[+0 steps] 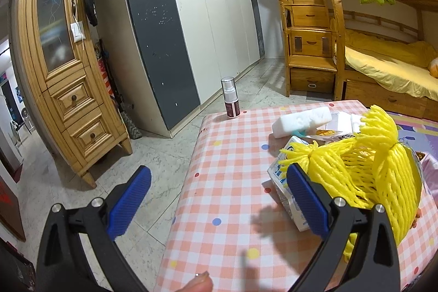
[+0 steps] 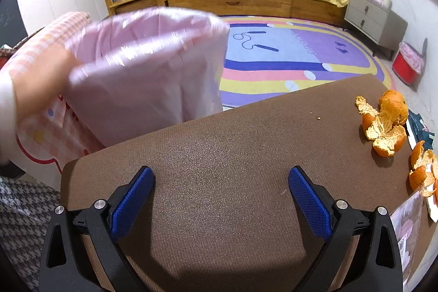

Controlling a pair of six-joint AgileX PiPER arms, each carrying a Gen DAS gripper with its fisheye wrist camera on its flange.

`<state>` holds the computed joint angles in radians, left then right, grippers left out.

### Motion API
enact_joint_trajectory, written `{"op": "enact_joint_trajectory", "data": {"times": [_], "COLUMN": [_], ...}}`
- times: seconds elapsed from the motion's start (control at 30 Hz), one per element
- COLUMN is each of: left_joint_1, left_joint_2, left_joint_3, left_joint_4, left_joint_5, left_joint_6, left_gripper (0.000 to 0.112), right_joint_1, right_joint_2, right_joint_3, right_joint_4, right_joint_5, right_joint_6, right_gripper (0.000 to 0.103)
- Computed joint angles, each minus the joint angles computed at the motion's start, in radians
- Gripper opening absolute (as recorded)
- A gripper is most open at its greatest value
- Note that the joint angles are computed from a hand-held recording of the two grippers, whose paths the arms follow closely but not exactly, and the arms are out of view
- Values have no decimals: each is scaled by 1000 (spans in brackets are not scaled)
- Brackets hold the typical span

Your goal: Collect trash

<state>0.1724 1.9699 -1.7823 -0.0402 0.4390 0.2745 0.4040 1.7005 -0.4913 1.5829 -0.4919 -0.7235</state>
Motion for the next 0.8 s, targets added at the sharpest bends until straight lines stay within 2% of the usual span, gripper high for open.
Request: {"op": "enact_joint_trajectory", "data": {"times": [0.17,0.33,0.57,0.8], "left_joint_1": [-4,5,44,47], "left_joint_2": [-5,-22,-121,-231], "left_joint_3": [9,24,116,241], "left_joint_4": [11,-39,-301,-418], "left_joint_5": [-7,-9,21,70], "left_joint_6": [-9,31,235,349], "left_gripper": [96,96,96,96], "right_joint_1": [0,-1,-1,-1], "right_joint_2": [0,-1,-1,-1], "right_joint_3": [0,1,1,2], "right_joint_4": [0,-1,-2,-3], "right_joint_5": [0,0,1,1], "right_joint_6": [0,0,2,3], "right_gripper": [97,97,97,97]}}
